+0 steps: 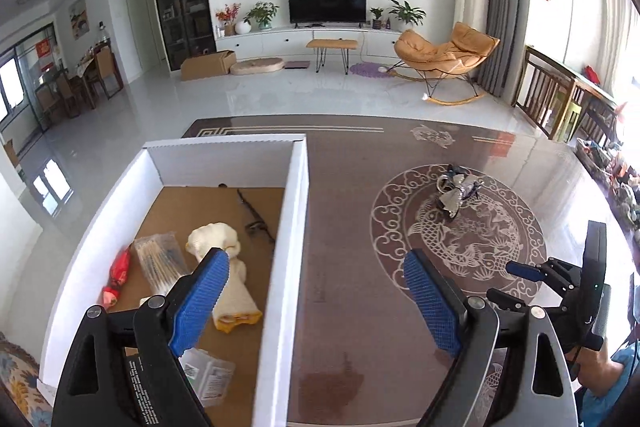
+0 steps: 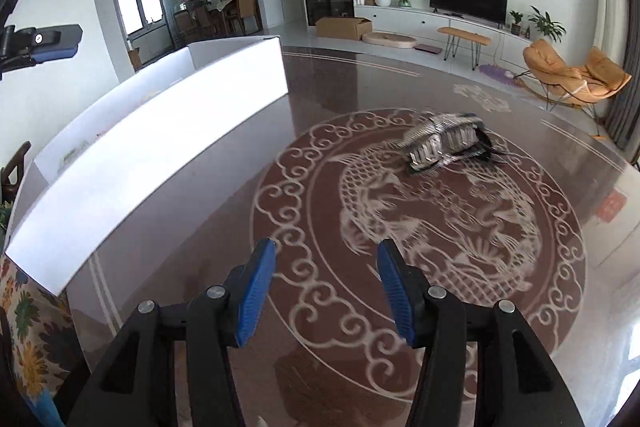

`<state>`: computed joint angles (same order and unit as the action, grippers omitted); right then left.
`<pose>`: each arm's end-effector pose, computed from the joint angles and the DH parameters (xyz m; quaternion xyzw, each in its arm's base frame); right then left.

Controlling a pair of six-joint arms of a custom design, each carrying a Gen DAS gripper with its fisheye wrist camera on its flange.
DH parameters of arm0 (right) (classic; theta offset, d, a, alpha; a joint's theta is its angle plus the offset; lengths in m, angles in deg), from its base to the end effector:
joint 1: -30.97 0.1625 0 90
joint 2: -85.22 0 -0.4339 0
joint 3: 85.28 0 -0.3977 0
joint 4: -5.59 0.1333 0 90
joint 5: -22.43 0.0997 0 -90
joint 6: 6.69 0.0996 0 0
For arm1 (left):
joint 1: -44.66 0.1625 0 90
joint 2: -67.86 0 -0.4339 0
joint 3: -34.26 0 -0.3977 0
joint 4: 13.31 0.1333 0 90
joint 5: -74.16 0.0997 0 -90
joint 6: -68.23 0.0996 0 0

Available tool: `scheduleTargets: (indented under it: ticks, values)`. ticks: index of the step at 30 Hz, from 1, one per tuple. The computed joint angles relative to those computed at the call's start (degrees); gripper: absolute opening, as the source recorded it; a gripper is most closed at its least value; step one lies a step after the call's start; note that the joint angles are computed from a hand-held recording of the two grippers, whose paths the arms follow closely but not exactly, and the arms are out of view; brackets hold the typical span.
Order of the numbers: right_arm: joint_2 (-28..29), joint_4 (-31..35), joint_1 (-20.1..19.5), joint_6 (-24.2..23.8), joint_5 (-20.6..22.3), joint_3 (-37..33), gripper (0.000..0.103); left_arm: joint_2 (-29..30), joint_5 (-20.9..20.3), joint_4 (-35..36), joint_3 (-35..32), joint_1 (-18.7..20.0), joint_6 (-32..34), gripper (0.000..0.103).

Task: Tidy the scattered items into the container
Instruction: 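Move both open tools back over the clips on the table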

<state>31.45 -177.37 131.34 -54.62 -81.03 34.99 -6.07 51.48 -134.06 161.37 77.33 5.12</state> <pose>0.2069 -0.5187 0.1055 0.4475 -0.8574 0.1785 0.1812 -0.2454 -0.4249 0.1875 0.0665 0.8208 -0.3915 0.4105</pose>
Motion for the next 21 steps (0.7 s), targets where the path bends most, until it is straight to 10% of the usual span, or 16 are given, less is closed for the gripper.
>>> scheduleTargets:
  ticks: [8, 21]
  values:
    - [-8.22, -2.72, -8.85, -2.34, -3.32, 3.15, 0.054, 15.60, 1.83, -4.39, -8.31, -1.52, 6.38, 0.090]
    - [-7.78, -2.92, -11.01, -1.17, -3.46, 3.46, 0.054, 25.26, -0.19, -9.60, -15.00, 0.52, 14.36, 0.090]
